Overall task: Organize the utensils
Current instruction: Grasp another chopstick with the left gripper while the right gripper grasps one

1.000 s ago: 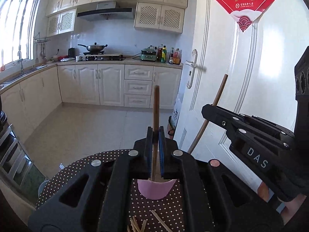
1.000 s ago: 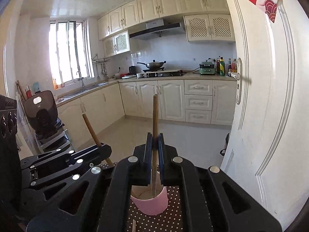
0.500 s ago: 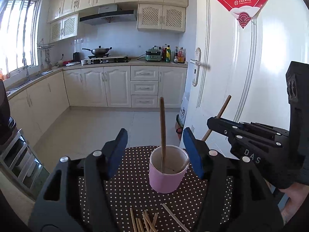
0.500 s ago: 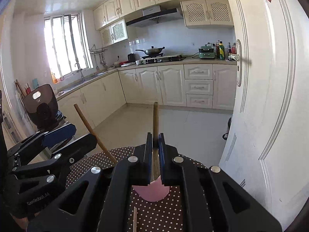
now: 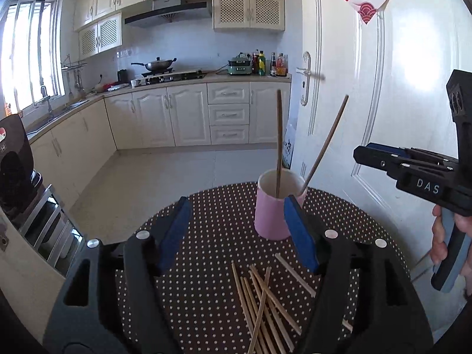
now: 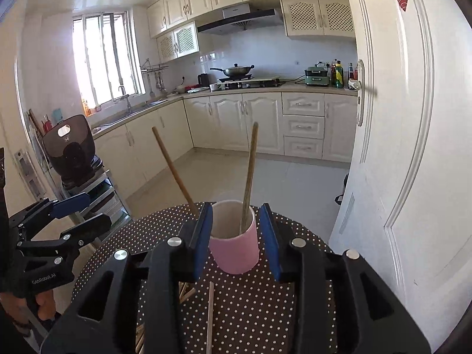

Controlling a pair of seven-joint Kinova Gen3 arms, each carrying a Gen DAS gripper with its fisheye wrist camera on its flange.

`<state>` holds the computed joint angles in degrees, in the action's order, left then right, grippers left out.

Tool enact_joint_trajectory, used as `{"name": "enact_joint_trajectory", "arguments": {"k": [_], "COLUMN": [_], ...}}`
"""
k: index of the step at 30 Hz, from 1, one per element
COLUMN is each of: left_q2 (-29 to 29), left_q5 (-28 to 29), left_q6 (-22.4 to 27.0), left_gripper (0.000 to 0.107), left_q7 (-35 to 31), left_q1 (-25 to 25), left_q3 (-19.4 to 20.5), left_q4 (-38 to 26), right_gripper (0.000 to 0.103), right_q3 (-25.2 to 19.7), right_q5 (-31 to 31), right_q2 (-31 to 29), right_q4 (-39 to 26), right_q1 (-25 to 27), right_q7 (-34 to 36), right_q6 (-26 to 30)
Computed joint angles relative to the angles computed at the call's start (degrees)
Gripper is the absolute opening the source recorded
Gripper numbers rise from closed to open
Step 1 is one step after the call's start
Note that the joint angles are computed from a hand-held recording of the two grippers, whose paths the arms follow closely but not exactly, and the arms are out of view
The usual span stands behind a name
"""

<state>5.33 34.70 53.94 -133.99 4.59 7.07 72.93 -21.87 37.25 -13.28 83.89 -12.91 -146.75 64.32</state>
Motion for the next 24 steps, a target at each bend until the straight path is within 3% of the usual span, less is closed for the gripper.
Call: {"name": "enact_joint_trajectory", "arguments": {"k": [6,13,15,17,20,24], "left_q2": [0.3,3.47,3.96,5.41,7.09,8.86], "left_q5": [-4.69,-12.81,-13.58,-15.03,-17.09,-19.72], "left_q6": [5.45,10.7,10.55,11.84,12.2,12.78], "left_gripper": [0.065,0.065,0.06,0.046,0.038,0.035], "left_q7": [-0.74,1.72,1.39,2.75,4.93,7.19], "left_q1": [-0.71,1.36,1.92,2.88,4.4,6.45], "left_q3": [-0.94,-0.01,0.39,0.72,1.12,1.69], "left_q4": [1.47,2.23,3.16,2.4,1.65,0.24], "right_gripper": [0.032,0.032,0.032,0.032,0.032,0.032], "right_q3": [-0.51,2.67,2.81,3.61,5.06,5.77], "right_q5": [-3.43,-12.25,-13.52,-15.17,-17.38,-18.43], "right_q2": [0.12,0.96,1.78,2.8,3.48,4.71], "right_q4": [2.84,7.62,8.14,8.42,9.07,9.04], "right_q1": [-1.83,-4.53,-5.09,-5.85,-6.54,-7.27], "right_q7": [0.2,1.44,1.86,3.03,4.14,4.92], "right_q6": [1.14,-0.81,-0.55,-0.43,-1.1,-1.59]}}
